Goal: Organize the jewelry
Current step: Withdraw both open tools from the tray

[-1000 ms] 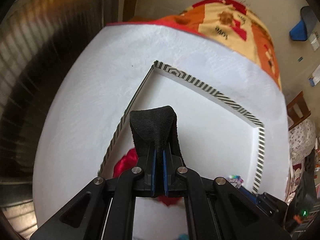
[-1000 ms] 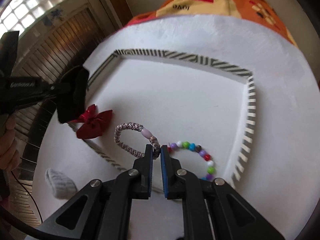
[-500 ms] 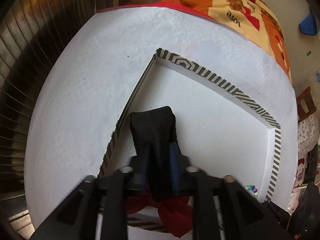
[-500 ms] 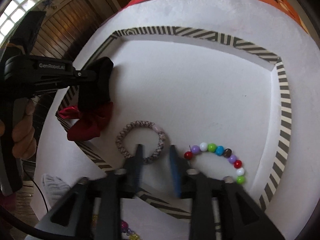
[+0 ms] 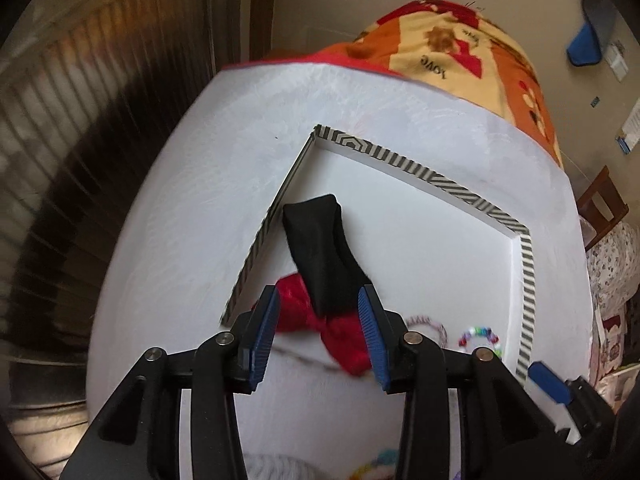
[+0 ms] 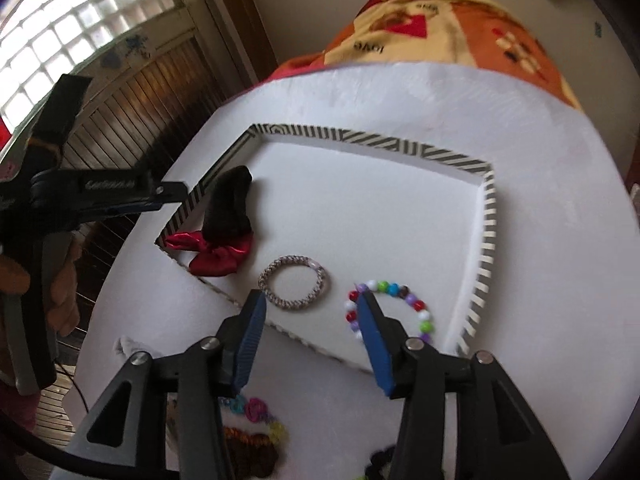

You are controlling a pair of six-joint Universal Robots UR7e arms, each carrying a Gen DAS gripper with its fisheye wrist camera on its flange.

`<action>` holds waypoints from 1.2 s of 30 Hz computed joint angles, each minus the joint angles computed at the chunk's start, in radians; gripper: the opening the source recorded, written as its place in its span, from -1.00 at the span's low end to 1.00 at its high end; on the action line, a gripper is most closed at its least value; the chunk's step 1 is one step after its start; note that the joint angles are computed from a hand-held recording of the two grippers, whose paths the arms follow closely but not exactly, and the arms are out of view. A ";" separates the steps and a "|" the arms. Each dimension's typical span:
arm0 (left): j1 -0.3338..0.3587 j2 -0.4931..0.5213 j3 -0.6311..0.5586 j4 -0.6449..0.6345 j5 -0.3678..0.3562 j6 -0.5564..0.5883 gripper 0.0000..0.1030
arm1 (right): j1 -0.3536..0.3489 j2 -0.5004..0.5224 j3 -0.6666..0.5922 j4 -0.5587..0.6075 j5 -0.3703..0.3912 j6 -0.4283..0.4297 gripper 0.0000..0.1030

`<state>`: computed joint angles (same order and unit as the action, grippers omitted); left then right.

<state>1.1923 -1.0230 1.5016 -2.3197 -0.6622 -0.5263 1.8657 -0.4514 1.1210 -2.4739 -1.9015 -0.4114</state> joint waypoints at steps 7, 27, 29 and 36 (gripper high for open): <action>-0.082 -0.070 0.149 -0.026 0.096 -0.049 -0.58 | -0.002 -0.101 0.151 -0.089 -0.018 0.003 -0.03; -0.242 -0.213 0.420 0.106 0.182 -0.341 -0.58 | -0.003 -0.330 0.469 -0.224 -0.026 -0.026 0.09; -0.250 -0.220 0.432 0.121 0.184 -0.363 -0.58 | -0.005 -0.340 0.481 -0.225 -0.030 -0.026 0.13; -0.278 -0.240 0.466 0.163 0.190 -0.422 -0.58 | -0.007 -0.374 0.525 -0.244 -0.034 -0.036 0.14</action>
<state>0.9139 -1.2627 1.9671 -2.1572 -0.4726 -0.9482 1.8588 -0.8249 1.6458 -2.7176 -1.9352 -0.4470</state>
